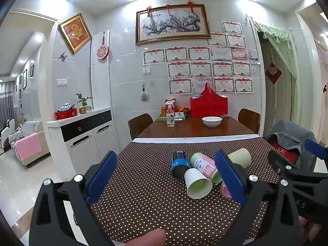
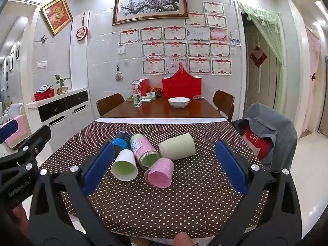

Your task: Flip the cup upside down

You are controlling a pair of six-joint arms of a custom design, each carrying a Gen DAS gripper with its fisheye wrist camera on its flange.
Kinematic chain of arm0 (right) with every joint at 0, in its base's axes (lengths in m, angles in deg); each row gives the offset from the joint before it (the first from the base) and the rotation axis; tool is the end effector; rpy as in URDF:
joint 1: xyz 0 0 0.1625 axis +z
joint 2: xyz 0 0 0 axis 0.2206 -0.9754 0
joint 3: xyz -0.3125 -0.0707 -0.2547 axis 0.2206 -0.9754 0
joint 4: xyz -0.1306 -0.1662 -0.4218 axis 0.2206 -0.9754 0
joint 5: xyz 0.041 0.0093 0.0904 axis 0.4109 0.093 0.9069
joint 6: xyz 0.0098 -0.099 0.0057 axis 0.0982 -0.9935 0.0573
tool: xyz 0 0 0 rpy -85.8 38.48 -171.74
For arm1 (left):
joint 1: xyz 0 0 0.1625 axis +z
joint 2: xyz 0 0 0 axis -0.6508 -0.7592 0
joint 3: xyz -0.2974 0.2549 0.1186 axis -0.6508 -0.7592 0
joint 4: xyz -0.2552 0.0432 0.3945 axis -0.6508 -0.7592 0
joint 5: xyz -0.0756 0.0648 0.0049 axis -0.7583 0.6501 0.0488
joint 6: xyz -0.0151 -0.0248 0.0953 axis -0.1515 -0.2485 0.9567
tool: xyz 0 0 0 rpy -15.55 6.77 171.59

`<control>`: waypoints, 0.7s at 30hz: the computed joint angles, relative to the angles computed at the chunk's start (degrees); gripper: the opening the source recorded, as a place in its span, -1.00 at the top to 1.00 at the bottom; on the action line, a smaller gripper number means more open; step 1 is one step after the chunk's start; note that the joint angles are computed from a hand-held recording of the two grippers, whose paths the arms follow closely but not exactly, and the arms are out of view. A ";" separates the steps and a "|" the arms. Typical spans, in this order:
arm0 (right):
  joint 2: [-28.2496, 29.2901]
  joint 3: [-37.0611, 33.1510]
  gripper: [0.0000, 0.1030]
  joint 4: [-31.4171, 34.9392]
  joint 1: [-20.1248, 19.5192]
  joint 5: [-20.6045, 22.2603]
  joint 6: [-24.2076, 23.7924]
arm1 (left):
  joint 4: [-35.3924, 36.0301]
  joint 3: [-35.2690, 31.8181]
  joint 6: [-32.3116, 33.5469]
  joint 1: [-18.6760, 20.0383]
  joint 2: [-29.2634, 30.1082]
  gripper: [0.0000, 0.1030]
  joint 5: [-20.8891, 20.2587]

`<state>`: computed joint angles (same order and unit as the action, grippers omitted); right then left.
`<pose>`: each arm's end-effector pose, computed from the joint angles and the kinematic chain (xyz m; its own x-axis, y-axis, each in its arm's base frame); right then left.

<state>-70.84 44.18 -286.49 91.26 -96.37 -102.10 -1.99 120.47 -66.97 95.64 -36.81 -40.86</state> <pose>0.3013 -0.7581 0.1346 -0.7190 -0.2382 0.6529 -0.6947 0.2736 -0.6652 -0.2406 -0.7235 0.2277 -0.5961 -0.3364 -0.7291 0.7019 0.2227 -0.6766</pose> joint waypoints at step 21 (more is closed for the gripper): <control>0.21 -0.43 -0.88 -0.64 -0.81 1.36 1.06 | 1.16 -0.35 -0.99 0.35 -0.31 -0.84 -0.21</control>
